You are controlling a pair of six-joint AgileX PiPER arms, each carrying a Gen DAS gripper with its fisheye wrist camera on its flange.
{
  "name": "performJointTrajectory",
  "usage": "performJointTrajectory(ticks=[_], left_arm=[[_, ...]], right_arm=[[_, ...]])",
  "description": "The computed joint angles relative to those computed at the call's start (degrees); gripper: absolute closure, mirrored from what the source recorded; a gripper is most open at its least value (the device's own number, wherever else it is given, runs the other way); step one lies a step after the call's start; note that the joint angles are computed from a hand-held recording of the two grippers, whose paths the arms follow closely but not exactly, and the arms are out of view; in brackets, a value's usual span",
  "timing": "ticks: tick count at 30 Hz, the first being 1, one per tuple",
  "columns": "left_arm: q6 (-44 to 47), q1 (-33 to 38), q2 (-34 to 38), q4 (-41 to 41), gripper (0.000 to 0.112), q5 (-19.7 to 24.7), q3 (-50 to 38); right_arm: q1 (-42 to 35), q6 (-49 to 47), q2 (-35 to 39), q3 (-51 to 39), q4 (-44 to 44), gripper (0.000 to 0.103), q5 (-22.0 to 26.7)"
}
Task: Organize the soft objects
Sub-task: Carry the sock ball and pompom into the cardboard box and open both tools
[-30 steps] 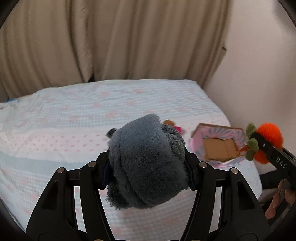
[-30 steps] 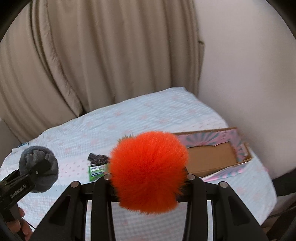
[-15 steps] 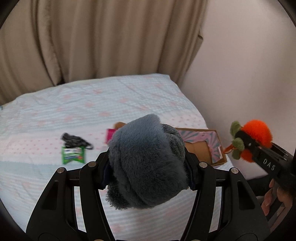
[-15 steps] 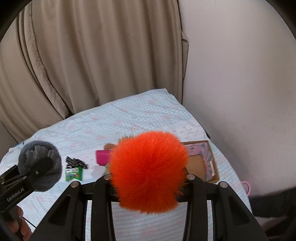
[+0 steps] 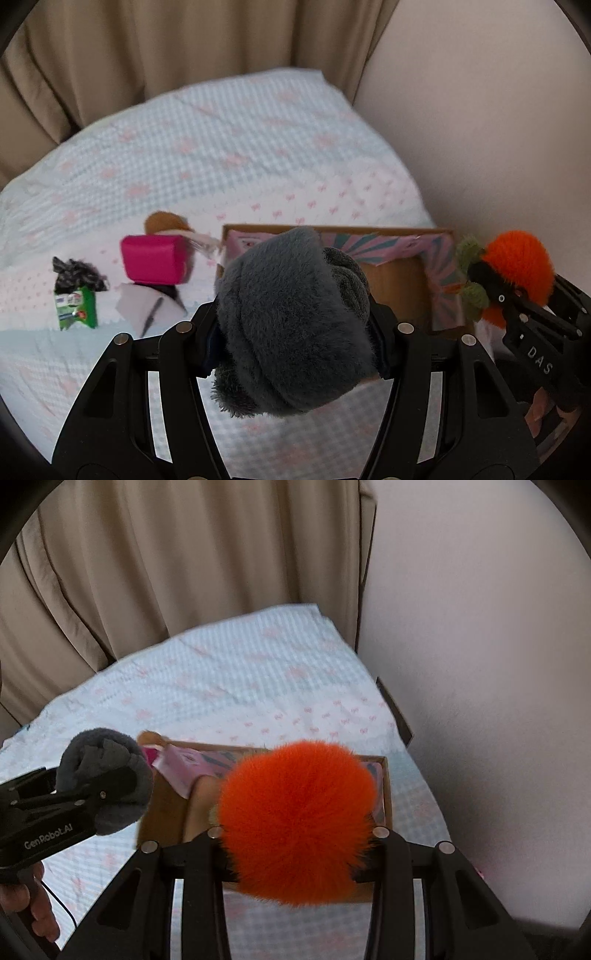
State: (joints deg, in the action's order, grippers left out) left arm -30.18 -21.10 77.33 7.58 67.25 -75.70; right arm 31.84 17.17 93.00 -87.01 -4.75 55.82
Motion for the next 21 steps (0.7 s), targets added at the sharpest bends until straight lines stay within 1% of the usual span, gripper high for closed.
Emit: performJointTrajectory(ticks=[2,6,9,11,14,17,21], left_arm=[[-0.1,0.3,3.5,-0.6,0.055,-0.9,0.0],[1.8,2.1,10.4,-2.2,0.055,-3.6,0.5],[2.3,2.6,16.7,-2.6,0.055,-3.5,-0.8],[2.1,3.2,20.5,-3.2,0.055,-2.3,-2.4],[2.7,4.5,24.0,-5.4,0.054,-2.3,-3.5],[3.3,4.5,26.3,-5.9,0.052,-1.4,-5.3],[2.9,4.1,27.6,-5.5,0.050,-0.5,-7.4]], right_arm=[[-2.2,-3.8,3.0,0.2,3.2,0.068,-1.2],[-4.0,-9.7,8.2,0.5,7.7,0.068,-2.3],[-4.6,-13.3,12.2,0.3,9.5,0.068,-2.3],[-5.1,-15.2,13.9,0.9,10.4,0.068,-3.0],[-5.8,-18.0,16.5,0.2,11.6,0.068,-2.5],[-5.2,-19.8,19.3,-1.9,9.8,0.067,-0.8],[-5.5,-22.1,20.1,-2.2,10.5,0.066,-0.3]])
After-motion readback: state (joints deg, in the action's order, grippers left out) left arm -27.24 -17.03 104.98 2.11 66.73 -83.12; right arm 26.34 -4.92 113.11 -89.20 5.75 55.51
